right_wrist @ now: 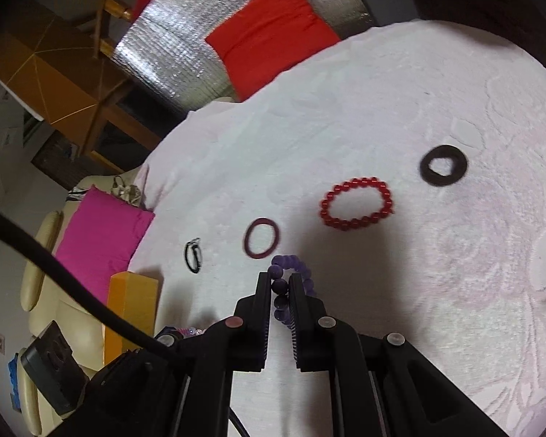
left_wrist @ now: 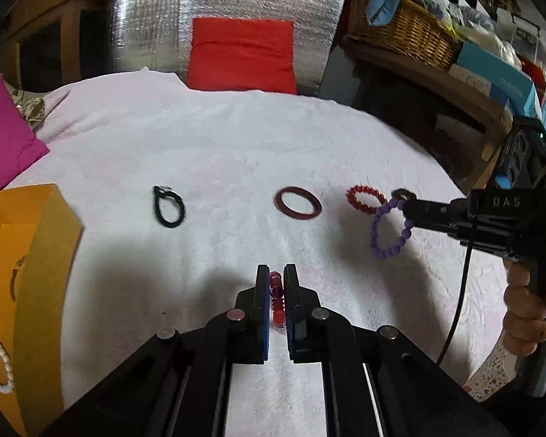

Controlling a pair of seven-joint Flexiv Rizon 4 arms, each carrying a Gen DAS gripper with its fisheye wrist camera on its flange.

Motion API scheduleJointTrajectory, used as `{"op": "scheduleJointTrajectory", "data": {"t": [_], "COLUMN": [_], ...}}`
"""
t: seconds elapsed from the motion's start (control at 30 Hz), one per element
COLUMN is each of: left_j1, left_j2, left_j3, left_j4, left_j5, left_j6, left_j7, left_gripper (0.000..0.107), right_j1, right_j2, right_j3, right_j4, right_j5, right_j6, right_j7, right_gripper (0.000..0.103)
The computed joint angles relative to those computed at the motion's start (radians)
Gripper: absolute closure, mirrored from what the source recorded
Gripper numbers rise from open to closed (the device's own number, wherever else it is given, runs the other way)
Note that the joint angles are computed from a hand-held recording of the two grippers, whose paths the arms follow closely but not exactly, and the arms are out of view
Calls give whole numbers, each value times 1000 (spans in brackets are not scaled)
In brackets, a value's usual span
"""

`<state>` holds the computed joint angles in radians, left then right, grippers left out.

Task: Organize jewelry
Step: 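Carry the pink and purple bracelets to the orange box while both tools release them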

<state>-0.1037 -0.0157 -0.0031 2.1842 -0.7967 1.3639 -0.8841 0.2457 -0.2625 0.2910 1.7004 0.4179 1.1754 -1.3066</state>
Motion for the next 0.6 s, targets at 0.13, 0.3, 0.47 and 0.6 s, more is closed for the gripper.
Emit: {"op": "scheduleJointTrajectory", "data": {"t": [0.13,0.3,0.47,0.6], "left_j1": [-3,-1,4,7], "left_j2": [26,48,82,112], "left_j3": [10,32,57,83], "left_j4": [14,29,45,62], "left_j5": [-51,-51,-72,-87], "left_j6": [17,49,64,89], "left_j7": [30,24,29,18], "left_gripper": [99,99,99,99], "right_j1": [19,49,77,98], "right_j2": [-5,-18,-40,-58], "right_j3": [9,24,50,77], "right_j4": [-10,-29,-61,-91], "right_j5": [-8,-22,-29,-18], "right_j6": [14,16,18,17], "right_j7": [-2,0,-18,-46], "right_gripper": [92,92,92,92]}}
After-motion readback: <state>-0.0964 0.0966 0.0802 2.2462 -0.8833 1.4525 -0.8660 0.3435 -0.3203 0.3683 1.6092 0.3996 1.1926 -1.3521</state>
